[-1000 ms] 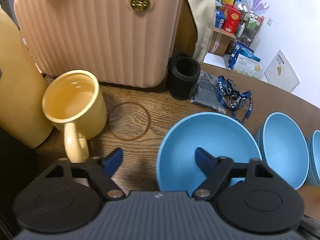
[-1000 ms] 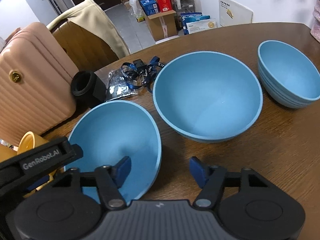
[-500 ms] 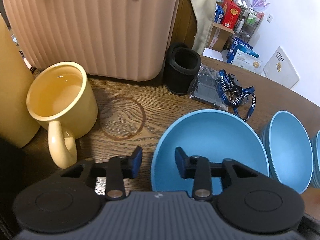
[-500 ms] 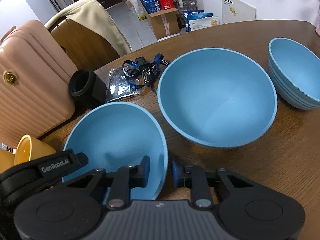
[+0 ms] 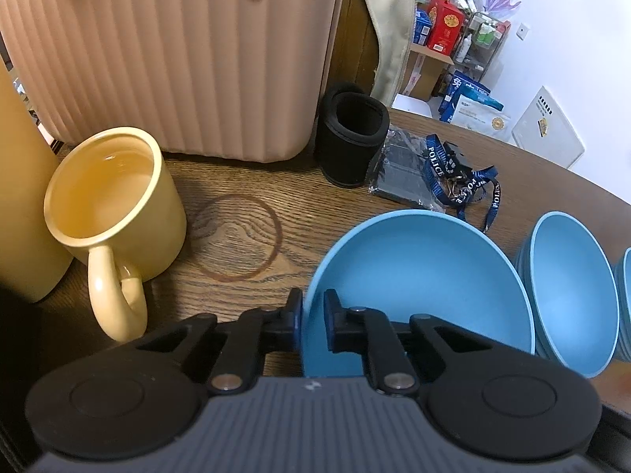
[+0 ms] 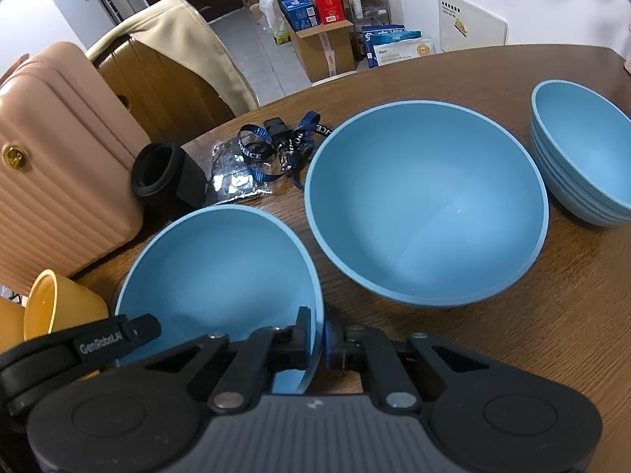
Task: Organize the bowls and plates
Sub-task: 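Close both tools on the rim of the nearest light-blue bowl, then lift the gripped blue bowl with both tools and carry it toward the plates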
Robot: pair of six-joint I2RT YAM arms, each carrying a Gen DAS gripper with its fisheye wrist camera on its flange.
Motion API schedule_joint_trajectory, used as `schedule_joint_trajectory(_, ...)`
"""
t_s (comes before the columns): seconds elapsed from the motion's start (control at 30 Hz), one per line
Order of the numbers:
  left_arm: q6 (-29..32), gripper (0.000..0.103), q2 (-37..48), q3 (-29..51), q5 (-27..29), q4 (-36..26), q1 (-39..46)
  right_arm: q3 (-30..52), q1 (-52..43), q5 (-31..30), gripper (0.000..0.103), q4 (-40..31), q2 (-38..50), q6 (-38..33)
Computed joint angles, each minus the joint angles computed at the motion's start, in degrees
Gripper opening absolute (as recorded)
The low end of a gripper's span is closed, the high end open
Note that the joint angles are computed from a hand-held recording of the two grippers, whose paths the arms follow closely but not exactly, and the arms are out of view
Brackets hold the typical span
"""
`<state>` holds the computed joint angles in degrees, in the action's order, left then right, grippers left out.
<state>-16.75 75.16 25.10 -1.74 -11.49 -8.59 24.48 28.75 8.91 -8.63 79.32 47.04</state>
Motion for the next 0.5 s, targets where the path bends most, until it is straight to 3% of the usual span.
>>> schedule_joint_trajectory(0.5, 0.0, 0.012, -8.2, -2.4, -0.3, -2.6, -1.1, -2.2, 2.9, 3.5, 0.006, -1.9, -5.9, 1.0)
